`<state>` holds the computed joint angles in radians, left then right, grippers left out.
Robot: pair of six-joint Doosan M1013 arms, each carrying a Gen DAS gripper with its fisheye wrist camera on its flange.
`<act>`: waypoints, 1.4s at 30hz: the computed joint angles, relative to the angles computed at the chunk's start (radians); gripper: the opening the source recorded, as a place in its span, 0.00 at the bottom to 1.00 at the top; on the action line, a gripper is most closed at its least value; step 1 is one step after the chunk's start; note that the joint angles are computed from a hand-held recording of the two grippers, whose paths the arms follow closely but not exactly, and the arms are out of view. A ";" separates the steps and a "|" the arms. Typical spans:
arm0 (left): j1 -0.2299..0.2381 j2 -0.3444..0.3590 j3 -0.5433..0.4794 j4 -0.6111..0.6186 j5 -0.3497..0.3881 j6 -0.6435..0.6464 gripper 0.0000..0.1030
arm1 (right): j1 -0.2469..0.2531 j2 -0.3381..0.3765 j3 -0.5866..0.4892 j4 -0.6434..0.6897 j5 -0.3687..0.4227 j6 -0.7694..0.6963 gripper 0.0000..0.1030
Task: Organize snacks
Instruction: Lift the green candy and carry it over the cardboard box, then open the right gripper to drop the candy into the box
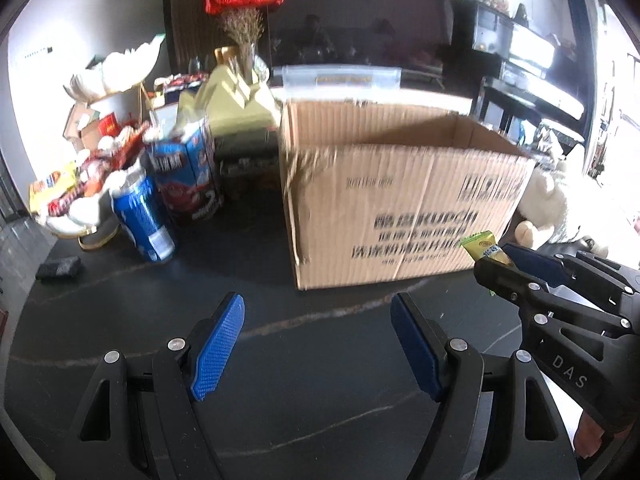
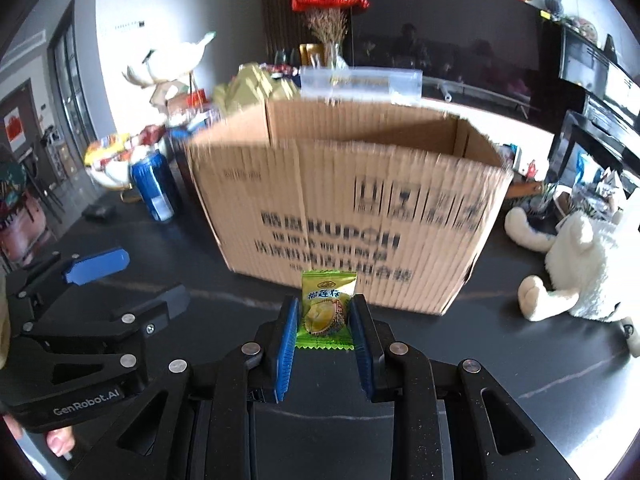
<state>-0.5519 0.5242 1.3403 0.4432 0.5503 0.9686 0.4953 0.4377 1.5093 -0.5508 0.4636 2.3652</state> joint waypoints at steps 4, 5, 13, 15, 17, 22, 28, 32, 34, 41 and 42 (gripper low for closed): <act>0.001 -0.013 -0.012 0.018 -0.005 0.004 0.73 | 0.010 -0.013 -0.008 -0.084 0.002 0.088 0.27; 0.001 -0.016 -0.016 0.016 -0.005 0.010 0.73 | 0.012 -0.017 -0.012 -0.099 0.005 0.104 0.27; 0.019 -0.016 -0.070 -0.123 0.009 0.178 0.73 | 0.019 -0.031 -0.048 -0.155 0.039 0.153 0.27; 0.022 -0.012 -0.091 -0.134 0.023 0.202 0.73 | 0.015 -0.032 -0.061 -0.135 0.037 0.136 0.27; 0.025 -0.009 -0.107 -0.142 0.029 0.221 0.73 | 0.013 -0.030 -0.077 -0.135 0.051 0.133 0.27; 0.034 0.008 -0.165 -0.185 0.072 0.282 0.77 | 0.007 -0.014 -0.132 -0.117 0.091 0.101 0.27; 0.047 0.046 -0.245 -0.236 0.140 0.329 0.77 | -0.005 0.021 -0.213 -0.080 0.170 0.037 0.27; 0.051 0.075 -0.299 -0.237 0.187 0.341 0.77 | -0.013 0.044 -0.259 -0.059 0.207 0.006 0.27; 0.052 0.088 -0.323 -0.231 0.204 0.341 0.77 | -0.017 0.054 -0.279 -0.050 0.224 -0.003 0.27; 0.054 0.109 -0.368 -0.187 0.223 0.311 0.80 | -0.026 0.089 -0.341 -0.056 0.290 0.004 0.37; 0.053 0.106 -0.363 -0.175 0.217 0.303 0.80 | -0.026 0.089 -0.342 -0.053 0.295 0.005 0.42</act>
